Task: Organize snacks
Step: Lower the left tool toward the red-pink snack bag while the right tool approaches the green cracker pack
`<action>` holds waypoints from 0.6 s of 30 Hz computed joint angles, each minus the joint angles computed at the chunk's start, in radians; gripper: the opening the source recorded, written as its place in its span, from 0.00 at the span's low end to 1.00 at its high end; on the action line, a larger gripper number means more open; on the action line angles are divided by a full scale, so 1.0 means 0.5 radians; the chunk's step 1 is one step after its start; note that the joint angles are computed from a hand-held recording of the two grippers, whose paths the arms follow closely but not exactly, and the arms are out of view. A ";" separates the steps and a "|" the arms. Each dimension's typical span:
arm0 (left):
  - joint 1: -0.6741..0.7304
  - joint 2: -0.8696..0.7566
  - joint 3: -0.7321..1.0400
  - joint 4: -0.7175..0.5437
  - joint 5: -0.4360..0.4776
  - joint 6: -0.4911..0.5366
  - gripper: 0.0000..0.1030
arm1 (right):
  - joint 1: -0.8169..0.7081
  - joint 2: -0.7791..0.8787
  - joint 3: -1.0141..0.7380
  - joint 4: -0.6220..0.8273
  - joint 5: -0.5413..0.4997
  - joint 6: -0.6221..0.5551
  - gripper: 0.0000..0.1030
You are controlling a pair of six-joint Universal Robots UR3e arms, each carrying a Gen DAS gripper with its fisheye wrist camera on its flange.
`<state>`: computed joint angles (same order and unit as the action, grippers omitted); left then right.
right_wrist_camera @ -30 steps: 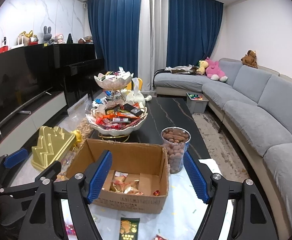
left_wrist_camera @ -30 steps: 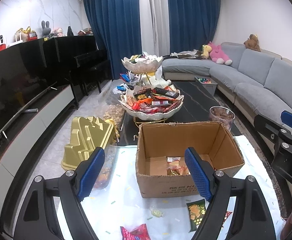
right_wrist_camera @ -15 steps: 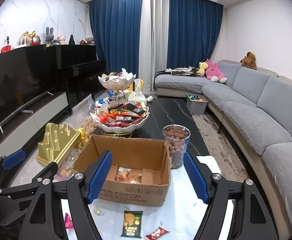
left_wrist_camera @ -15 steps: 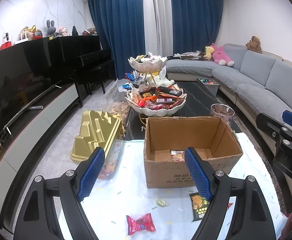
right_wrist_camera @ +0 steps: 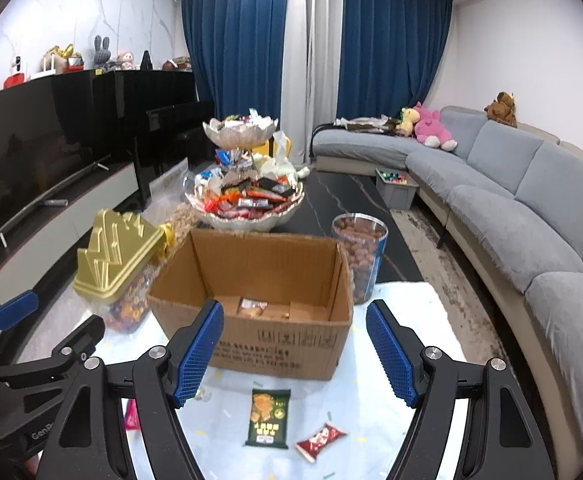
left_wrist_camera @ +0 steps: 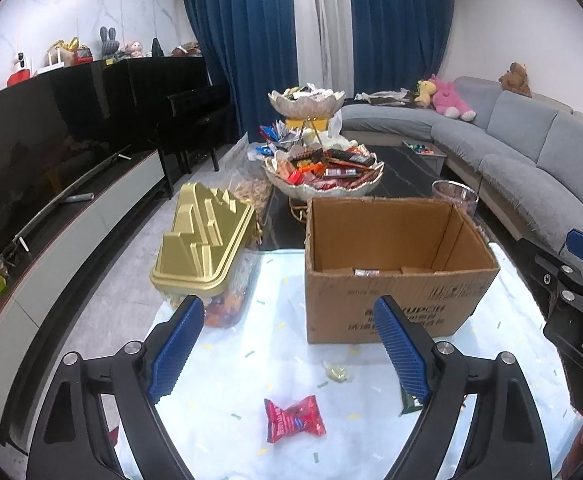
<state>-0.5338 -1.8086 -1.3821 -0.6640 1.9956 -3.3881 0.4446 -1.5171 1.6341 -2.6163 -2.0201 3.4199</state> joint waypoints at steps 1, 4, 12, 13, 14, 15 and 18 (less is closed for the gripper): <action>0.001 0.010 -0.030 0.012 0.001 -0.005 0.87 | 0.002 -0.001 0.024 -0.009 0.000 0.013 0.77; 0.009 0.025 -0.107 0.044 0.007 -0.018 0.90 | 0.008 0.008 0.056 -0.015 0.000 0.038 0.78; 0.023 0.048 -0.290 0.129 0.014 -0.063 0.97 | 0.016 0.042 0.152 -0.047 0.018 0.072 0.78; 0.024 0.045 -0.300 0.130 0.012 -0.069 0.97 | 0.017 0.047 0.171 -0.052 0.024 0.077 0.78; 0.029 0.051 -0.331 0.144 0.004 -0.072 0.97 | 0.017 0.049 0.181 -0.055 0.027 0.078 0.78; 0.031 0.052 -0.353 0.155 -0.001 -0.076 0.97 | 0.016 0.054 0.195 -0.062 0.031 0.079 0.78; 0.037 0.047 -0.409 0.181 -0.011 -0.088 0.98 | 0.014 0.069 0.229 -0.075 0.046 0.086 0.78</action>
<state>-0.5153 -1.7850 -1.5869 -0.5736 1.9900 -3.4320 0.4515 -1.4828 1.7487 -2.6537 -1.9970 3.4630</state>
